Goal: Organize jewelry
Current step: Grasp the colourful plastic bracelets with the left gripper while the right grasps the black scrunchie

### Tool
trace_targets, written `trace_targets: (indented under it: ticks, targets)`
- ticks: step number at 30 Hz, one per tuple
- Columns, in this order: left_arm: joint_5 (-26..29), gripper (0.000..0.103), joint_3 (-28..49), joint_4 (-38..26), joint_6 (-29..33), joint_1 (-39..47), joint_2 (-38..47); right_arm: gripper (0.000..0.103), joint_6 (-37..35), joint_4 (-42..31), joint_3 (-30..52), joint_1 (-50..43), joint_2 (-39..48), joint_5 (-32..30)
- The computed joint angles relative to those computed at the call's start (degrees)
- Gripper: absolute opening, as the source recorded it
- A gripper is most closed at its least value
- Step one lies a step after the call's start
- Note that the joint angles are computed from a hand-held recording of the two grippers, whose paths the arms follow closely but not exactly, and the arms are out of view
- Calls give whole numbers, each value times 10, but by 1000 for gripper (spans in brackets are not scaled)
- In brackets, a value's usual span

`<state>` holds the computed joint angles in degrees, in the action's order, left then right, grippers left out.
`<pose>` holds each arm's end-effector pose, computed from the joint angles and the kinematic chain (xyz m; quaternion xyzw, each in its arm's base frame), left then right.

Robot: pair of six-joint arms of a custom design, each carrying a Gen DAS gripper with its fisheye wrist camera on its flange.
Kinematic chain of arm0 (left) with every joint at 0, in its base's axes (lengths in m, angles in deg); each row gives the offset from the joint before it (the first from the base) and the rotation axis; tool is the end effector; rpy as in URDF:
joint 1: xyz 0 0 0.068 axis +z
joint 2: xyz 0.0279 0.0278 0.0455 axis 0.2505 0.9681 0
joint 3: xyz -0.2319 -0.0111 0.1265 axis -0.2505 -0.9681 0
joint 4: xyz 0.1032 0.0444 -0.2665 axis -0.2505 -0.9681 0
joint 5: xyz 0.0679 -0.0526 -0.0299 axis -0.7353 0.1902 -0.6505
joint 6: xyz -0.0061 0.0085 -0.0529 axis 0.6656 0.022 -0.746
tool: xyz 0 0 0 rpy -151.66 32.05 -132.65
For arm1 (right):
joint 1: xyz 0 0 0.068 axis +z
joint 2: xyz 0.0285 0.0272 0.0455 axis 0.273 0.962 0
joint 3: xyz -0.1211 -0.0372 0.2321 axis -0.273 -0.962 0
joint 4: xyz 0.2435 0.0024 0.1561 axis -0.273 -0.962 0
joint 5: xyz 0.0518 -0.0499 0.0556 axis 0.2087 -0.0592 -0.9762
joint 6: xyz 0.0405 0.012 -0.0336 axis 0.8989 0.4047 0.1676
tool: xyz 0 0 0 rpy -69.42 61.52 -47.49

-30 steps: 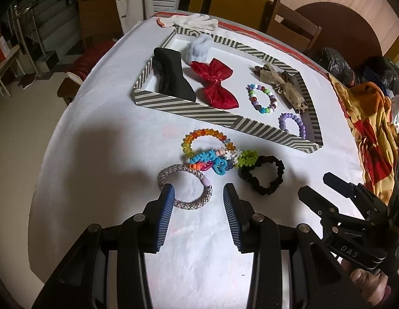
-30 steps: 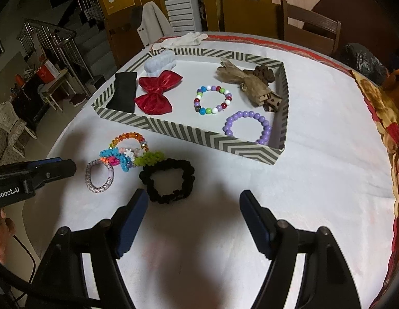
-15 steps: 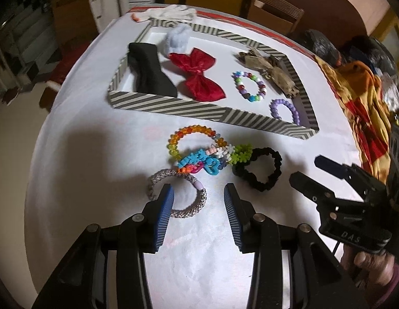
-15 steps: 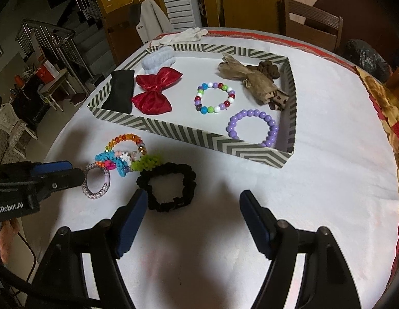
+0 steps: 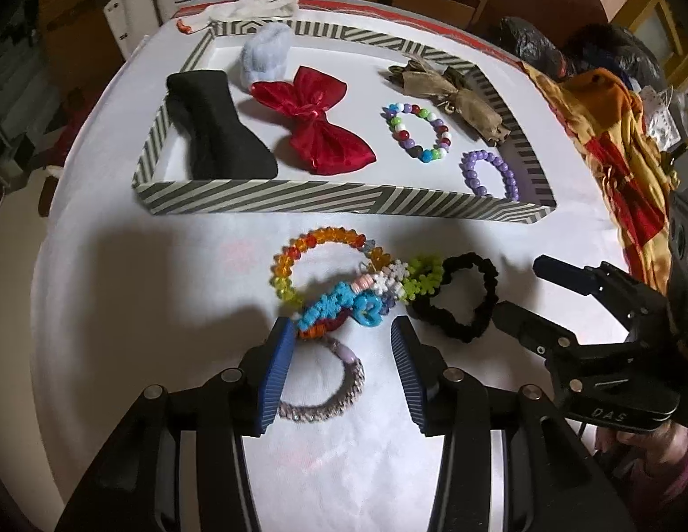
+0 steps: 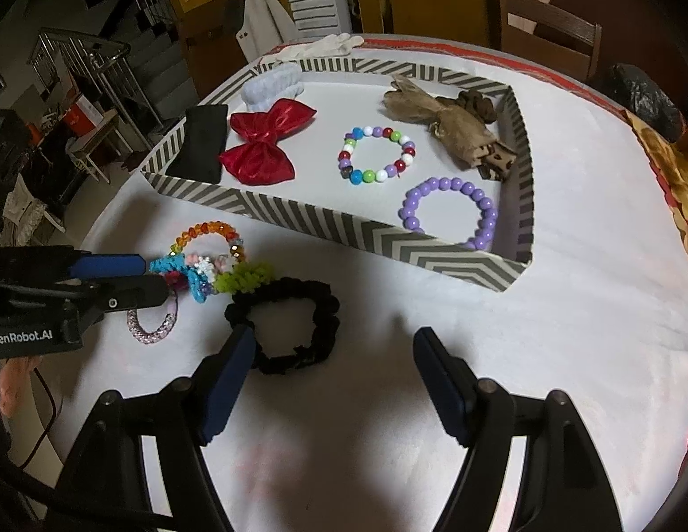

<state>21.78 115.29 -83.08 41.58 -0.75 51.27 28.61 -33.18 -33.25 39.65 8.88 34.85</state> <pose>0.2861 -0.0851 0.2273 0.0800 0.9748 -0.1292 0.1631 0.2539 0.1151 0.2209 -0.1284 0.9627 0.1048 0.2140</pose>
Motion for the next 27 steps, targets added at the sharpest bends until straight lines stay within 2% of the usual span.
trace_targets:
  ticks: [8,10,14,17,18,19,21,27]
  targets:
    - [-13,50,25,7,28,-13,40,76,-4,23,2,0,20,2]
    - [-11,45,29,8,32,-13,46,69,-5,29,1,0,24,2]
    - [-20,24,34,8,33,-17,54,54,-9,42,1,2,44,10]
    - [-25,19,33,7,38,-23,53,46,-9,58,-9,9,41,26]
    - [-27,19,32,7,38,-25,52,38,-14,62,-12,14,40,37]
    - [-30,19,30,9,35,-27,50,24,-17,64,-13,16,40,45]
    - [-31,18,29,9,29,-26,47,9,-28,66,-16,20,38,59]
    - [6,18,36,-3,-2,-10,19,7,-31,40,-20,-9,-6,13]
